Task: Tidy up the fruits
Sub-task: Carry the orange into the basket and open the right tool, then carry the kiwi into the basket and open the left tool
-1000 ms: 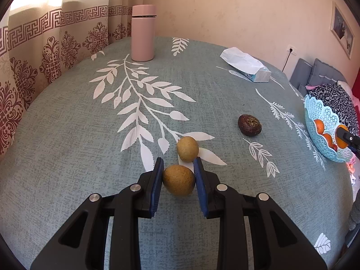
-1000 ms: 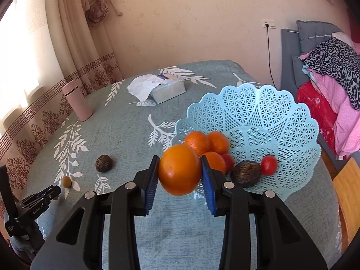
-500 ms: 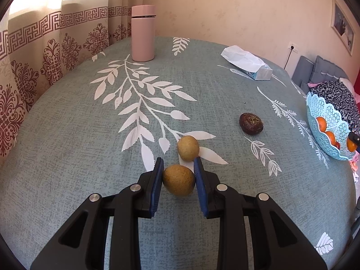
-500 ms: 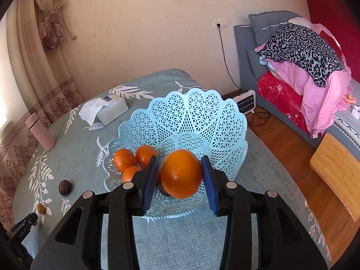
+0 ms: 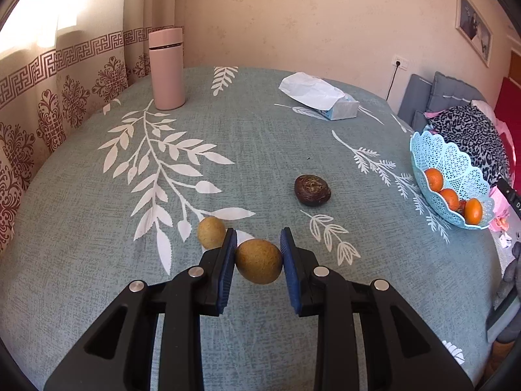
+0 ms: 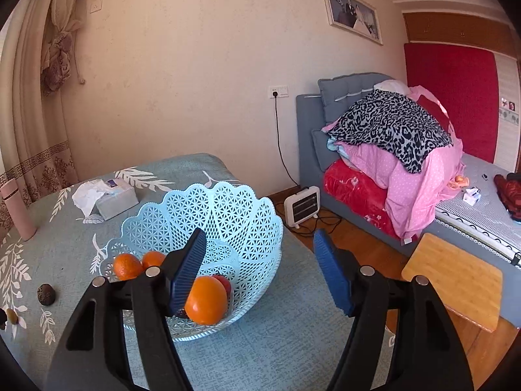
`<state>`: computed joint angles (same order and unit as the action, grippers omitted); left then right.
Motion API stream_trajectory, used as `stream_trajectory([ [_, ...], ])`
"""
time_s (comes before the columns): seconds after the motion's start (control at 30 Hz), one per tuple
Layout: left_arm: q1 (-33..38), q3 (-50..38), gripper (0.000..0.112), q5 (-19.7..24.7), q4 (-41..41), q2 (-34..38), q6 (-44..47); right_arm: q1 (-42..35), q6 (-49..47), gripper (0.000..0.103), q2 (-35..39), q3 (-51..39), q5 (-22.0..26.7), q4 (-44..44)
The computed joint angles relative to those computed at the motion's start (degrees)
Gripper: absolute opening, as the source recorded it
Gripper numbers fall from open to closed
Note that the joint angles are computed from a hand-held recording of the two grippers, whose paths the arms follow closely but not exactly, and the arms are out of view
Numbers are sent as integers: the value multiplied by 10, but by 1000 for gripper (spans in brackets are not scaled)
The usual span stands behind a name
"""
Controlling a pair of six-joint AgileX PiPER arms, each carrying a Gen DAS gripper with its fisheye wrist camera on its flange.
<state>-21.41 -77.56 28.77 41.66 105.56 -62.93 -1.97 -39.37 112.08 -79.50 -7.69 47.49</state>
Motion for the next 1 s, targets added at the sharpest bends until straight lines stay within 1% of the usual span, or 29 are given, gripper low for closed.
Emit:
stream_trajectory([
  [0.07, -7, -11, 28, 4, -2, 2, 9, 1, 63, 71, -4, 9, -11, -65],
  [0.13, -14, -19, 28, 7, -3, 4, 16, 3, 70, 71, -5, 13, -17, -74],
  [0.27, -27, -43, 28, 18, -16, 14, 41, 3, 77, 71, -5, 13, -16, -76],
  [0.37, -38, -75, 28, 22, -38, 28, 78, 5, 82, 71, -6, 17, -20, -80],
  [0.47, -50, -123, 28, 27, -78, 51, 135, 7, 99, 71, -9, 24, -29, -97],
  [0.53, -60, -164, 28, 35, -106, 71, 176, 5, 114, 72, -8, 24, -28, -107],
  [0.6, -70, -210, 28, 45, -131, 95, 218, 2, 134, 77, -8, 24, -26, -120],
  [0.73, -85, -311, 28, 52, -211, 154, 327, 0, 158, 77, -9, 27, -27, -137],
  [0.77, -87, -338, 28, 52, -245, 171, 367, -1, 162, 77, -9, 27, -27, -141],
  [0.9, -96, -469, 28, 93, -352, 250, 481, -4, 198, 77, -9, 28, -26, -170],
  [1.0, -106, -582, 28, 134, -392, 312, 528, -8, 220, 77, -8, 26, -23, -185],
])
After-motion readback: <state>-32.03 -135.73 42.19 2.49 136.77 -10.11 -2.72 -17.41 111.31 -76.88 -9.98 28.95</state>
